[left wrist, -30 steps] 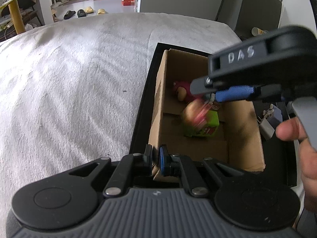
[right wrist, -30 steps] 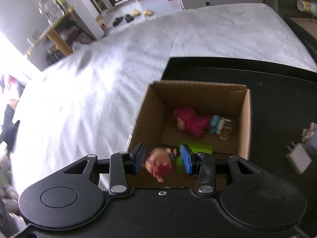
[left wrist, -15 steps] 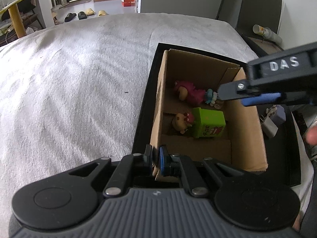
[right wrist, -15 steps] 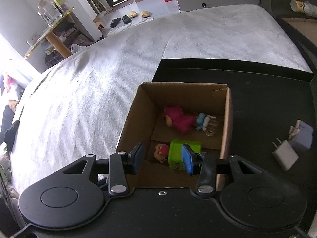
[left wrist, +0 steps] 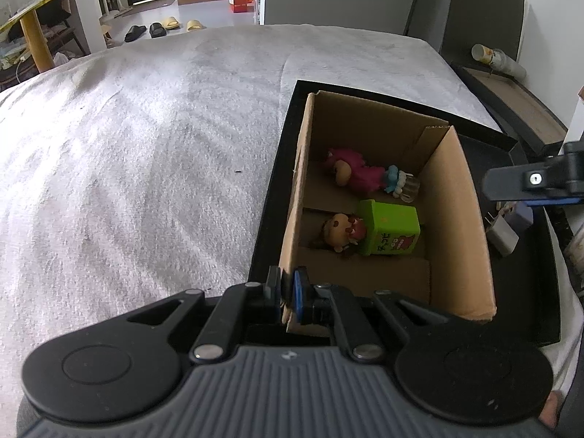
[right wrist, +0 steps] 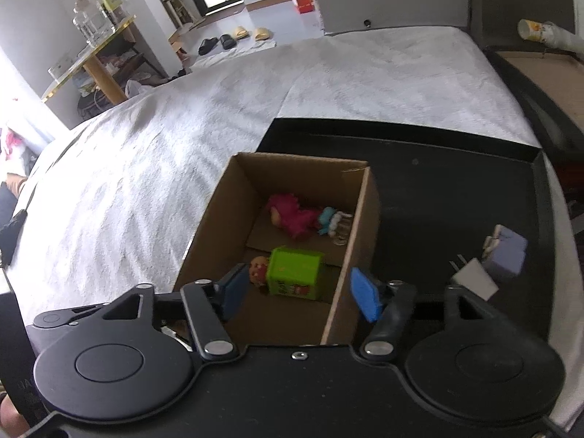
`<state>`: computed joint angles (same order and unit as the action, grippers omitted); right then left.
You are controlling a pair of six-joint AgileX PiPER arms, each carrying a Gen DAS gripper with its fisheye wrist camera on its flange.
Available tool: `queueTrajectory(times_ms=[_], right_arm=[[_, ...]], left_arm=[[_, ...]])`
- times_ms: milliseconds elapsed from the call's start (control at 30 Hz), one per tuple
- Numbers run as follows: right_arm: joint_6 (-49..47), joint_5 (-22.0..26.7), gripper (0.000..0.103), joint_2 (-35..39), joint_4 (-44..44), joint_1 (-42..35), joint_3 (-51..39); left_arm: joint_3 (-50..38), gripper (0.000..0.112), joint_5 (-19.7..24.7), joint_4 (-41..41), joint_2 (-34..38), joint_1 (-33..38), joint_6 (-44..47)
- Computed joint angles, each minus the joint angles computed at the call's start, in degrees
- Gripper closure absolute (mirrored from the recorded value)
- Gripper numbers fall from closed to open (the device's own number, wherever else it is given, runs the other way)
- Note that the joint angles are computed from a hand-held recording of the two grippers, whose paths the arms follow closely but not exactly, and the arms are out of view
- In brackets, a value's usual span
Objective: Organize rigid objects
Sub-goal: 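Open the right gripper and move it back to the white charger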
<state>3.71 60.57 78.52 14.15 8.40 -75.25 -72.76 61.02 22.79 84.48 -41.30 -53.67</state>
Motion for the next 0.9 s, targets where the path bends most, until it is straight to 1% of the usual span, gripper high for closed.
queueTrajectory(times_ms=[67, 200, 367, 767, 900], right_arm=[[-0.94, -0.10, 0.035, -0.78, 0.14, -1.23, 0.73], [-3.57, 0.07, 0.034, -2.18, 1.21, -3.99, 1.93], [-6.59, -0.29, 0.027, -3.57, 1.90, -7.42, 3.34], [-15.52, -0.50, 0.027, -4.56, 7.02, -16.71, 6.70], [-17.78, -0.49, 0.027, -4.27, 8.22, -18.90, 7.37]], left_arm=[[-0.08, 0.106, 0.29, 0.35, 0.11, -0.28, -0.39], [-0.57, 0.106, 1.05, 0.95, 0.51, -0.87, -1.19], [-1.19, 0.106, 1.93, 1.91, 1.14, -1.68, -2.05], [-1.91, 0.106, 3.47, 4.35, 2.18, -3.38, -3.40], [-1.48, 0.106, 3.56, 6.52, 2.27, -4.53, -4.48]])
